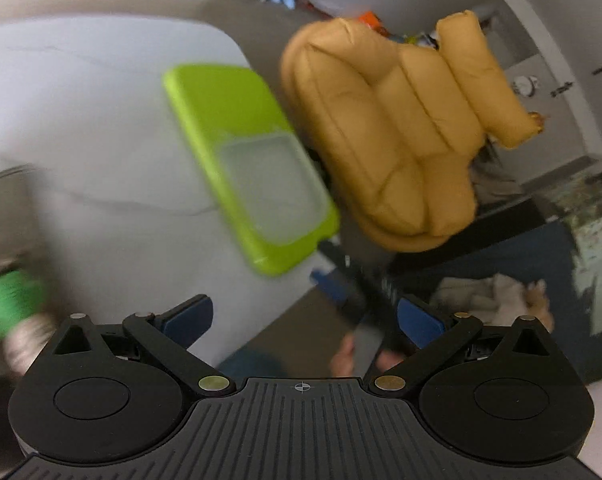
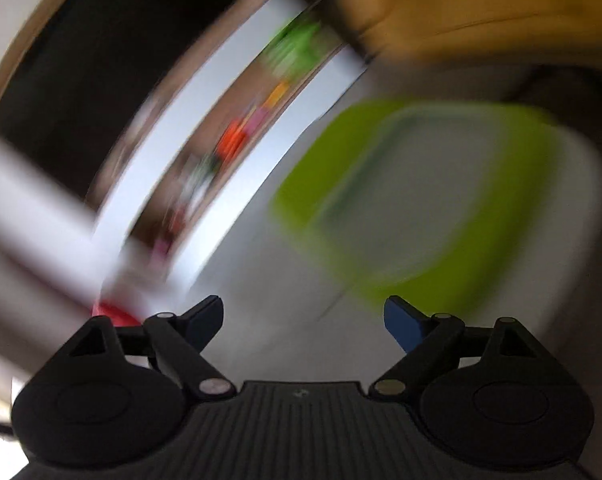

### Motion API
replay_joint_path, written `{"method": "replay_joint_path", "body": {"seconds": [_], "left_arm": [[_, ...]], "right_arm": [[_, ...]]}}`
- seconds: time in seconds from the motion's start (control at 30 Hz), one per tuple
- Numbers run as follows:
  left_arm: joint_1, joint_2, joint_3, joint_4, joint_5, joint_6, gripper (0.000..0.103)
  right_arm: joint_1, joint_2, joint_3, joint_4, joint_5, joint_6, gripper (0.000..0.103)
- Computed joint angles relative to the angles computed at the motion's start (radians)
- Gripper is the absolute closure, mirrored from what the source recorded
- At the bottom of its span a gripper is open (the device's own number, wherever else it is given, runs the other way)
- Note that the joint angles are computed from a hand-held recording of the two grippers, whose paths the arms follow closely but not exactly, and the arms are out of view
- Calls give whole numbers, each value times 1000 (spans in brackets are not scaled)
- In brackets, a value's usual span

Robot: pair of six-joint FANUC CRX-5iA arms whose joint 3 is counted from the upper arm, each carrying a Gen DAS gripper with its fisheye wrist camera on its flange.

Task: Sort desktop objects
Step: 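Move both grippers toward the lime-green lid on the table, then grasp the lime-green lid edge with the left gripper while the right gripper grasps it too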

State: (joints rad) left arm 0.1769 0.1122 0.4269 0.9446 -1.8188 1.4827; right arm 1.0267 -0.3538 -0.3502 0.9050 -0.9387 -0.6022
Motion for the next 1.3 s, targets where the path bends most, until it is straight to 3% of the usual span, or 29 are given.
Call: {"method": "replay_joint_path", "body": {"seconds": [0.07, 0.2, 0.33, 0.43, 0.53, 0.7, 0.83, 0.97, 1.0, 1.03, 1.07, 1.13, 1.3], "left_arm": [[-69, 53, -32, 26, 41, 93, 0], [-164, 103, -168, 53, 148, 297, 0], [-225, 49, -372, 124, 336, 322, 0], [-262, -6, -472, 126, 449, 337, 0], [-275, -24, -463, 36, 471, 362, 0], [-296, -1, -342, -136, 462, 375, 0], [-313, 14, -331, -127, 485, 332, 0], [-321, -24, -433, -55, 564, 327, 1], [-320, -33, -443, -54, 572, 321, 3], [-321, -34, -428, -82, 564, 326, 18], [-323, -26, -408, -106, 547, 331, 49], [-325, -13, -388, -122, 516, 332, 57], [-325, -19, -403, -101, 474, 341, 57]], "right_arm": [[11, -59, -91, 76, -22, -154, 15], [-10, -131, -170, 37, 14, -205, 21], [-48, -200, -295, 162, 135, -372, 21], [-60, -226, -344, 225, 136, -392, 18], [-84, -250, -372, 229, 153, -384, 18], [-69, -276, -402, 223, 132, -393, 18], [-83, -279, -416, 234, 151, -399, 18], [-66, -282, -423, 250, 116, -393, 17], [-65, -279, -421, 256, 110, -392, 17], [-57, -281, -427, 268, 94, -393, 17], [-51, -283, -429, 274, 84, -393, 17], [-34, -287, -434, 281, 61, -393, 18], [6, -297, -445, 286, -5, -404, 18]]}}
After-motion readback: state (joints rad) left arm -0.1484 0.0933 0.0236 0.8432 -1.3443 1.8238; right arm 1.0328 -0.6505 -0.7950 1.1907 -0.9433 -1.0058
